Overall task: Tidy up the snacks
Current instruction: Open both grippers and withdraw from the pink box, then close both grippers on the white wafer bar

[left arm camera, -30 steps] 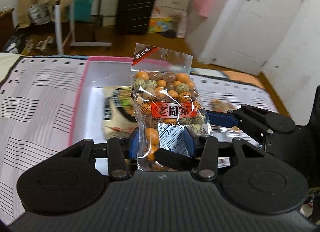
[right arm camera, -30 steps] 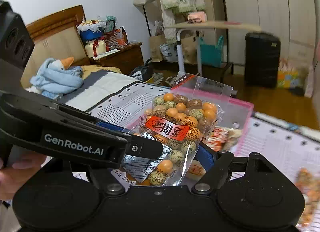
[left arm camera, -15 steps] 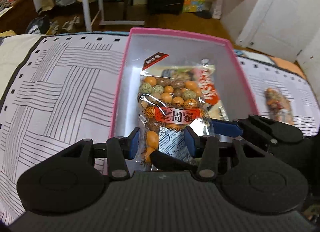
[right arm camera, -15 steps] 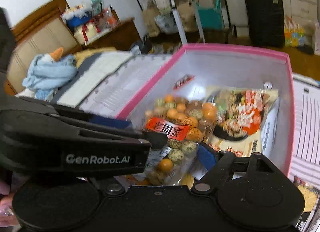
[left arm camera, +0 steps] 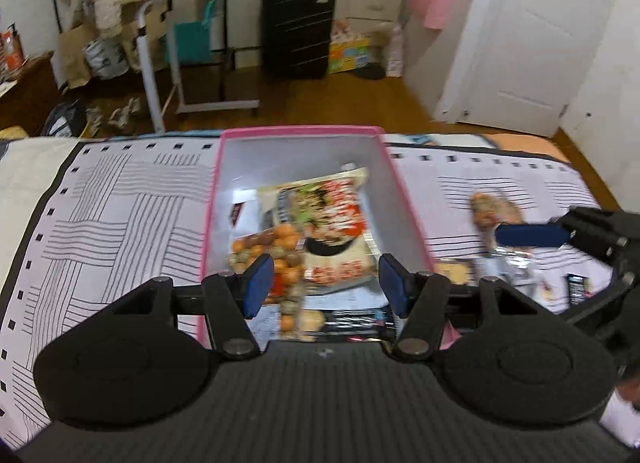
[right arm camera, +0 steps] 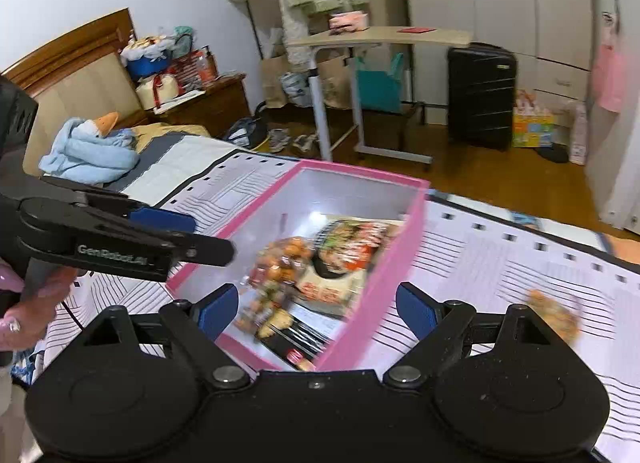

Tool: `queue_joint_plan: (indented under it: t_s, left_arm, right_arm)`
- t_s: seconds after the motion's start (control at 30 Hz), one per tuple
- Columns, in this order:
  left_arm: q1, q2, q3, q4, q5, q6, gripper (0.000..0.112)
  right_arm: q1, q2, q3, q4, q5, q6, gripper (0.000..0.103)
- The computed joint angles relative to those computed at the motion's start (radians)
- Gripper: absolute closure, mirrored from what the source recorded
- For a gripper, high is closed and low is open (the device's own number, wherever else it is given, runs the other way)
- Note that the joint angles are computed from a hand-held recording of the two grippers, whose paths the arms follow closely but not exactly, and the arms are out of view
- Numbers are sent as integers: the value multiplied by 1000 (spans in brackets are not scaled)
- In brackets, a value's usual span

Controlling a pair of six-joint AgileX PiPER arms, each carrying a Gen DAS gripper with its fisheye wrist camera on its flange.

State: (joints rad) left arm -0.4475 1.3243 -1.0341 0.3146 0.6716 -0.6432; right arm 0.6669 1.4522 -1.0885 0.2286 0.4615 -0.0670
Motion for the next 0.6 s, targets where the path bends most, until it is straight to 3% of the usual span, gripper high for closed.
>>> queue_joint_plan:
  t_s: [0.17, 0.3, 0.5, 0.6]
  left_arm:
    - [-147, 1, -85, 55, 110, -74, 57]
    - [-236, 37, -153, 36, 151, -65, 59]
    - [-338, 120, -199, -11, 138, -66, 64]
    - [-374, 185, -210, -1, 88, -96, 66]
  right_arm:
    - [-136, -129, 34, 116, 130, -174, 14]
    - [-230, -225, 123, 207, 163, -344, 14]
    - [-354, -290, 254, 247, 170, -429, 14]
    - [-458, -255, 340, 391, 150, -534, 15]
